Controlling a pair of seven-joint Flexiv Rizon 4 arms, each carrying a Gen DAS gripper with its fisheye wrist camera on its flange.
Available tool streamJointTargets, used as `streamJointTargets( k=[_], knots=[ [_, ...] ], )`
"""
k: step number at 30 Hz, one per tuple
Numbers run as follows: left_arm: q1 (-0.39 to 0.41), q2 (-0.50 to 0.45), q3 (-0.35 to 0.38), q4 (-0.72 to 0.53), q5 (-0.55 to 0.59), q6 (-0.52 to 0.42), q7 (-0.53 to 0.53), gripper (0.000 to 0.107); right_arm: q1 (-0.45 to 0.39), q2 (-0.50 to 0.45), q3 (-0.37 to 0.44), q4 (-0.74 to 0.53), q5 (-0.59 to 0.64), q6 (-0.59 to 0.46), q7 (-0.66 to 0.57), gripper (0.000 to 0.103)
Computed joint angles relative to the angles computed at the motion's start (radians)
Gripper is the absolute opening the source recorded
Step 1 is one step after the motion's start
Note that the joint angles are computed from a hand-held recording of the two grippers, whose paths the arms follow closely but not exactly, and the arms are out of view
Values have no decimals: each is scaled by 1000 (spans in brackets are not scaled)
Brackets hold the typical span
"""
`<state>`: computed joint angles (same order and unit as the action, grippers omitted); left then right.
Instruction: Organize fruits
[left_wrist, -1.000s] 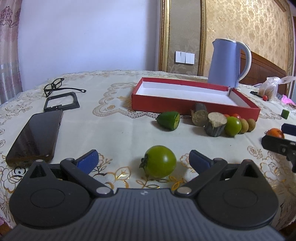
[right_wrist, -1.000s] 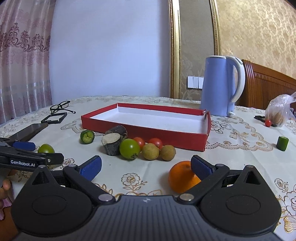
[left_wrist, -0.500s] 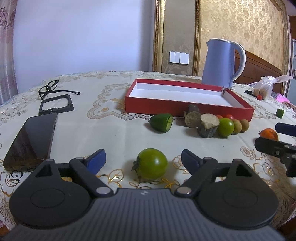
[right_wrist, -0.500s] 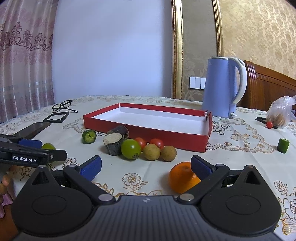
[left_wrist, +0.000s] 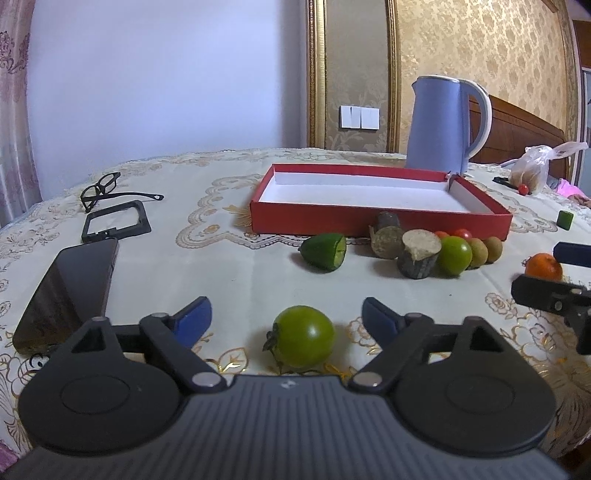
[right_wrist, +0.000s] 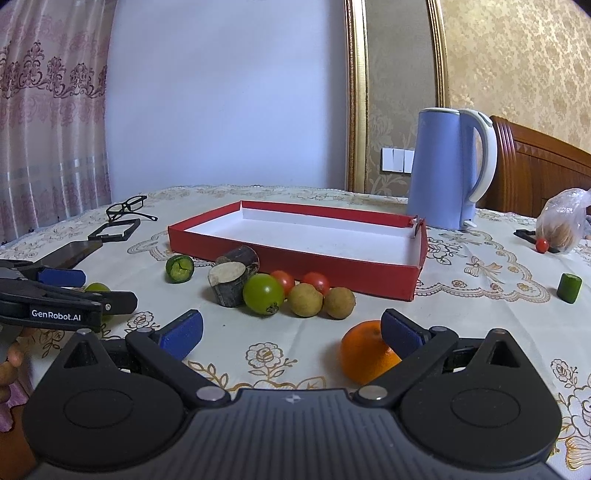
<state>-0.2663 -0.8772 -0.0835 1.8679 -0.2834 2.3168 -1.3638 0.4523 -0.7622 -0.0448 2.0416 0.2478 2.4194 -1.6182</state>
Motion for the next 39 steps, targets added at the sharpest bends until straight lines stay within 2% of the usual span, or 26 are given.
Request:
streamJointTargets(
  k=[1, 2, 3, 4, 5, 16, 19, 26, 30, 33, 37, 39],
  knots=[
    [2, 1, -2, 0, 2, -4, 0, 72, 0, 0, 0, -1, 0, 0, 0, 103],
    [4, 3, -4, -1, 6, -12, -1, 59, -1, -1, 1, -1, 1, 0, 1, 103],
    [12, 7, -11, -1, 14, -28, -3, 52, -1, -1, 1, -1, 1, 0, 1, 103],
    [21, 9, -18, -2, 24, -43, -8, 38, -2, -1, 2, -1, 0, 1, 2, 103],
    [50, 11, -41, -1, 62, -53, -26, 32, -2, 0, 2, -1, 0, 0, 3, 103],
    [43, 38, -19, -12, 85, -52, -37, 32, -33, 12, 15, 20, -40, 9, 16, 103],
    [49, 47, -24, -62, 99, -84, -21, 32, -54, 18, 26, 29, -62, 12, 32, 103],
    [-67, -4, 59, -279, -51, -210, 132, 32, -64, 16, 16, 43, -82, 28, 24, 103],
    [-174, -87, 174, -457, -209, -319, 230, 32, -56, 15, -2, 45, -57, 26, -6, 103],
    [-262, -173, 318, -604, -354, -448, 266, 32, -93, 20, 15, 48, -83, 11, 17, 103],
    [-301, -283, 492, -795, -417, -668, 166, 32, -148, 34, 33, 45, -154, -50, 69, 103],
    [-314, -349, 610, -899, -422, -769, 71, 32, -170, 38, 39, 38, -189, -75, 89, 103]
  ],
)
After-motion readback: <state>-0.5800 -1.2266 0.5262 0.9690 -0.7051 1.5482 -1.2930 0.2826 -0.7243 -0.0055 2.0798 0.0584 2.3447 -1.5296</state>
